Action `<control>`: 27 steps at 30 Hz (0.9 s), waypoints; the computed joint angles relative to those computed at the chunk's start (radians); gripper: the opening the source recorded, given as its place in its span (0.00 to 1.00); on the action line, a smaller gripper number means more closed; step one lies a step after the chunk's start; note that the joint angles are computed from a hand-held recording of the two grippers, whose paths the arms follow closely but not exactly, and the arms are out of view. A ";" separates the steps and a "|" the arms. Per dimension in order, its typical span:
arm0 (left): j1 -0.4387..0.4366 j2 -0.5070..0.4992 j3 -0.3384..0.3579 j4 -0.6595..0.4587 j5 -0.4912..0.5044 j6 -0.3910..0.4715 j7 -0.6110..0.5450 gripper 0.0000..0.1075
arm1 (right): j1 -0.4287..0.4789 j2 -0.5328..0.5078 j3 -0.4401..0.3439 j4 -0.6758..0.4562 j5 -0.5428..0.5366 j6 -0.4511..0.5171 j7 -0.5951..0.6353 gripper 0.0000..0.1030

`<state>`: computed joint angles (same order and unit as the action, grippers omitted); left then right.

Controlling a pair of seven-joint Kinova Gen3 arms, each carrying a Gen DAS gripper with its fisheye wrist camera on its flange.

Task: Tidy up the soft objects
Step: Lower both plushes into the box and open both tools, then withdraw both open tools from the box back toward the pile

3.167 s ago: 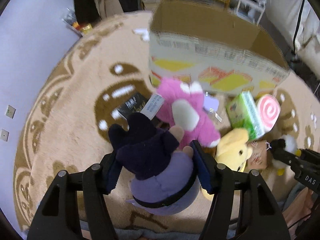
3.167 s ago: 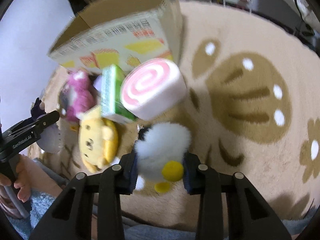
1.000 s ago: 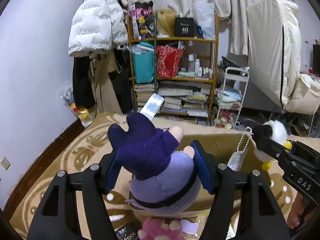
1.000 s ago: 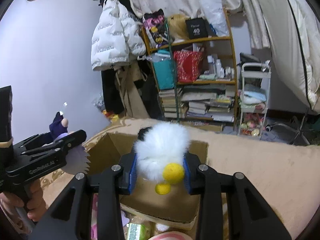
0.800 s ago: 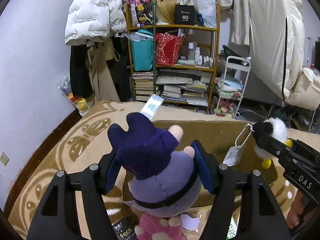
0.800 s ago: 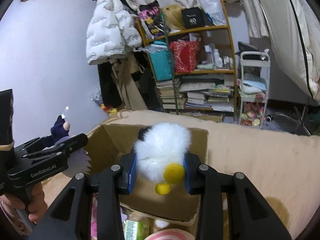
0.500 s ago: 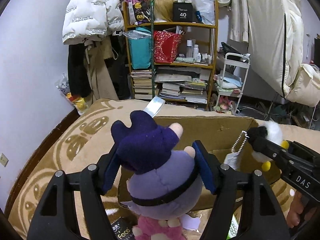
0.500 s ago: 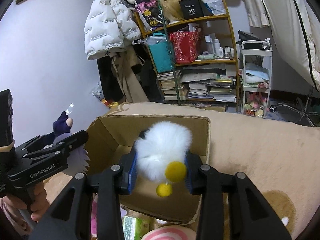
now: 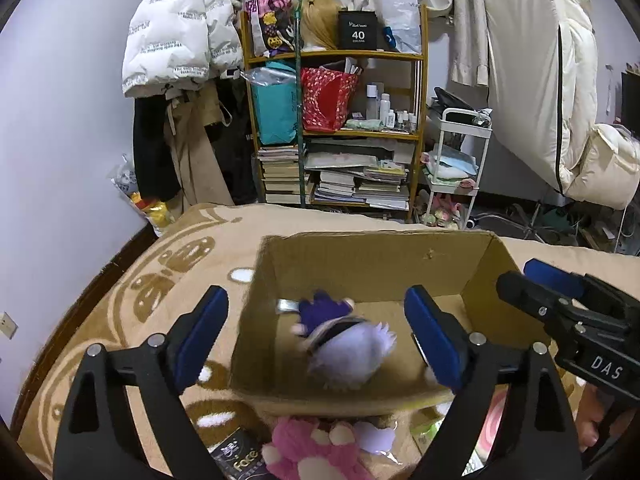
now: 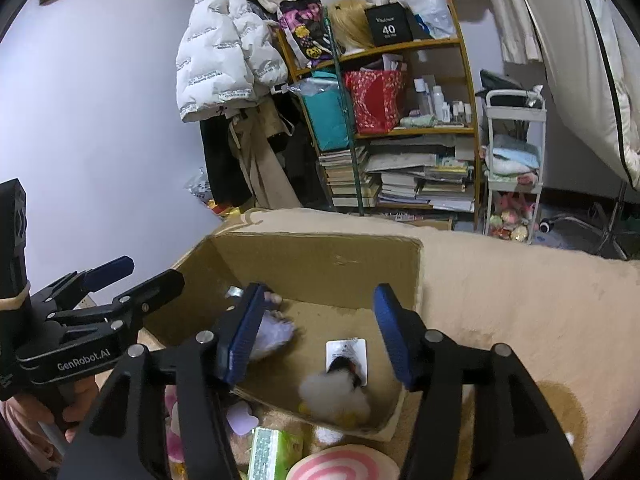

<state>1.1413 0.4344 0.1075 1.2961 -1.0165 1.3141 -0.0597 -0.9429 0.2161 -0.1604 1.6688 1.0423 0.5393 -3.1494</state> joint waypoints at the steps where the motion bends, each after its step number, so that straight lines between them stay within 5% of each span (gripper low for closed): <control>1: 0.004 0.003 0.002 -0.011 0.005 0.016 -0.014 0.83 | -0.009 -0.003 -0.001 -0.002 0.005 0.018 -0.002 0.66; 11: 0.082 -0.038 0.027 -0.034 -0.019 0.166 0.008 0.93 | -0.097 -0.039 -0.075 -0.029 0.112 0.264 -0.113 1.00; 27: 0.138 -0.076 0.093 -0.057 0.030 0.322 0.017 0.94 | -0.164 -0.073 -0.178 -0.050 0.100 0.494 -0.131 1.00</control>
